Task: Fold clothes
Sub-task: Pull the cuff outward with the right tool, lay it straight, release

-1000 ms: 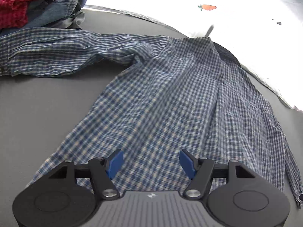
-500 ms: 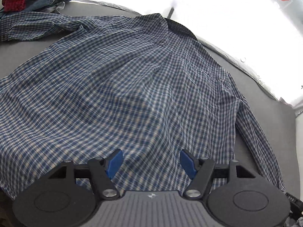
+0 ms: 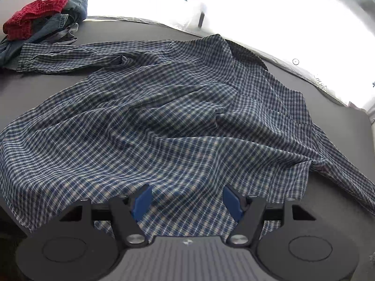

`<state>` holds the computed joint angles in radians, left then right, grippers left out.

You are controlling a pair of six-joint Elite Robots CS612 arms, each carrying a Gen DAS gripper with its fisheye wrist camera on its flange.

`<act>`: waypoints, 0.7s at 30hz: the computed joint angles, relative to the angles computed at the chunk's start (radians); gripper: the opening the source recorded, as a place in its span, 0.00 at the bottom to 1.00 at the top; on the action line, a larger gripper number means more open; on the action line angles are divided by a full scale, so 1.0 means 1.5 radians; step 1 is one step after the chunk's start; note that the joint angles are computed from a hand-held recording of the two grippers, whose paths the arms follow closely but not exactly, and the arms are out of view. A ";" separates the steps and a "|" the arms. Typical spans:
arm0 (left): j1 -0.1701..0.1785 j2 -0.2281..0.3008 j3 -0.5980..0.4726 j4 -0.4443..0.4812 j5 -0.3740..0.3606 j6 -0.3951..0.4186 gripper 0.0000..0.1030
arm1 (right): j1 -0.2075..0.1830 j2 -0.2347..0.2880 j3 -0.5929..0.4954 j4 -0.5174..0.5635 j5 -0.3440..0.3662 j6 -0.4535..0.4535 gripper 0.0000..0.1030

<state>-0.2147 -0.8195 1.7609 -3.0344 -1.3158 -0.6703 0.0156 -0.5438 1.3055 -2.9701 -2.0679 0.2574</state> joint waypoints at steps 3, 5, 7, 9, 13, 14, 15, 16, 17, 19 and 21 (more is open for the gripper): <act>0.014 0.000 0.000 0.011 0.004 0.004 0.66 | 0.008 -0.013 0.026 -0.011 0.001 -0.006 0.49; 0.028 -0.003 0.006 0.010 0.012 0.006 0.66 | 0.020 -0.028 0.062 -0.043 0.008 -0.018 0.50; 0.039 -0.007 0.013 0.008 0.026 0.014 0.66 | 0.036 -0.058 0.118 -0.059 0.050 0.001 0.50; 0.051 -0.007 0.017 0.009 0.056 0.050 0.68 | 0.048 -0.086 0.170 -0.074 0.138 0.031 0.50; 0.090 -0.005 0.019 0.005 0.101 0.120 0.72 | 0.071 -0.121 0.253 -0.115 0.387 0.078 0.50; 0.104 -0.003 0.021 -0.004 0.109 0.138 0.73 | 0.082 -0.122 0.260 -0.118 0.418 0.084 0.50; 0.118 0.000 0.022 -0.013 0.117 0.157 0.73 | 0.096 -0.125 0.267 -0.119 0.425 0.086 0.50; 0.132 0.003 0.025 -0.028 0.117 0.177 0.75 | 0.113 -0.128 0.272 -0.114 0.417 0.084 0.50; 0.148 0.007 0.025 -0.039 0.109 0.193 0.76 | 0.127 -0.128 0.270 -0.104 0.402 0.082 0.50; 0.182 0.015 0.019 -0.038 0.070 0.209 0.76 | 0.149 -0.128 0.267 -0.096 0.371 0.097 0.50; 0.208 0.024 0.008 -0.030 0.020 0.223 0.76 | 0.170 -0.127 0.264 -0.088 0.332 0.120 0.50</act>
